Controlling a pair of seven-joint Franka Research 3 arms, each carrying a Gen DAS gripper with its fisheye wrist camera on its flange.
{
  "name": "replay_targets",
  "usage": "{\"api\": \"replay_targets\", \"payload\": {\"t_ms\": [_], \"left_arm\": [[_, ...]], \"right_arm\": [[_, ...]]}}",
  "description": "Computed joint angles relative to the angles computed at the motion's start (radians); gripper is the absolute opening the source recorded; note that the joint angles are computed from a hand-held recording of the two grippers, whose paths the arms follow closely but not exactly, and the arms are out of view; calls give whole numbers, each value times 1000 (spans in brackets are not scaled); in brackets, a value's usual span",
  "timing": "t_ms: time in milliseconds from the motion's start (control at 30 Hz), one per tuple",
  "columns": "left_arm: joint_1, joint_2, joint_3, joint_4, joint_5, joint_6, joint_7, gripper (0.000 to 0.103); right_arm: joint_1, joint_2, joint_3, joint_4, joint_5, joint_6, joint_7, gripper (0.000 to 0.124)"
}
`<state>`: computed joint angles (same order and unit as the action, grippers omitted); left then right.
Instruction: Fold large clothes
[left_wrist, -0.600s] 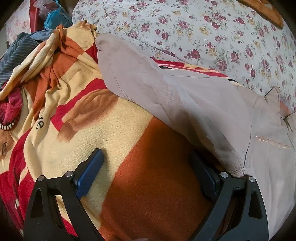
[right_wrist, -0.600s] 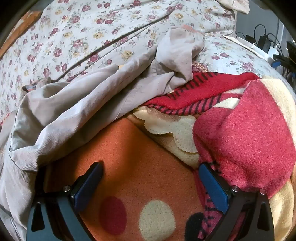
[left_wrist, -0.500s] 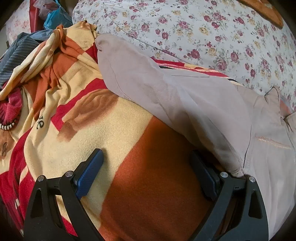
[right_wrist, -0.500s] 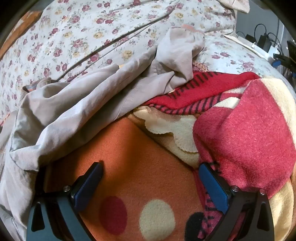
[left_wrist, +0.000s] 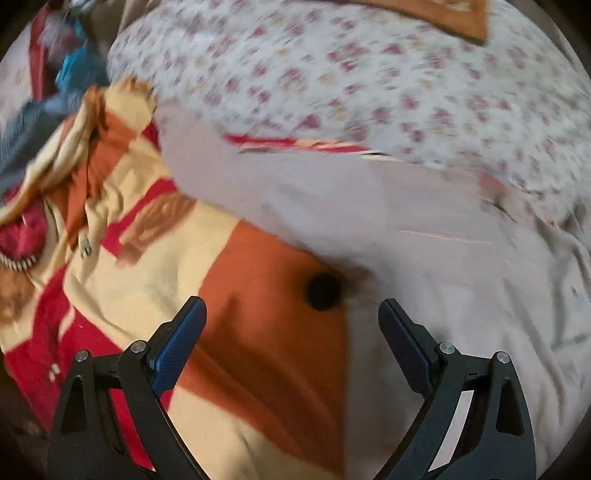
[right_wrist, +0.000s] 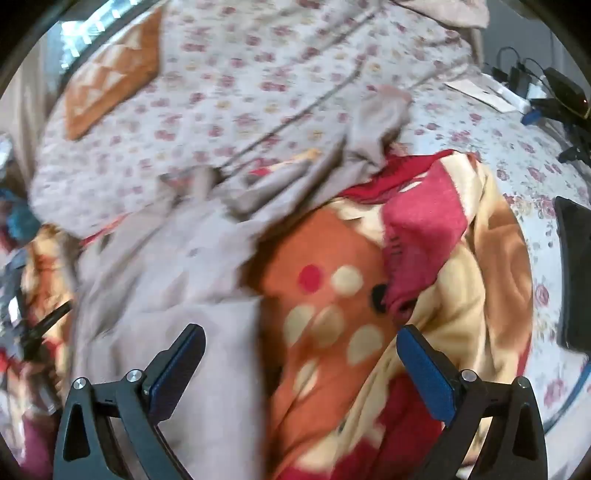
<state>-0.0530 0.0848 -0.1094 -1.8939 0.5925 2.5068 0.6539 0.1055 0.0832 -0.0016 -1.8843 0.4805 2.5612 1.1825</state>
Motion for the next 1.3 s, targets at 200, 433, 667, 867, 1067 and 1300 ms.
{"api": "replay_targets", "payload": {"t_ms": [200, 433, 667, 867, 1067, 1300], "left_arm": [[-14, -81, -31, -64, -158, 93, 75, 94], [-50, -85, -58, -55, -117, 28, 2, 94], [-69, -71, -62, -52, -80, 12, -22, 94], [-81, -40, -57, -39, 11, 10, -76, 94], [-87, 3, -48, -16, -2, 1, -63, 94], [-90, 17, -41, -17, -7, 3, -51, 94]], "right_arm": [[27, -100, 17, -48, 213, -90, -136, 103], [119, -97, 62, -15, 228, -81, -181, 103], [195, 12, 95, 50, 82, 68, -60, 103], [238, 67, 75, 49, -173, 183, 106, 103], [280, 118, 36, 68, -398, 228, 329, 103], [284, 165, 48, 96, -431, 226, 354, 103]]}}
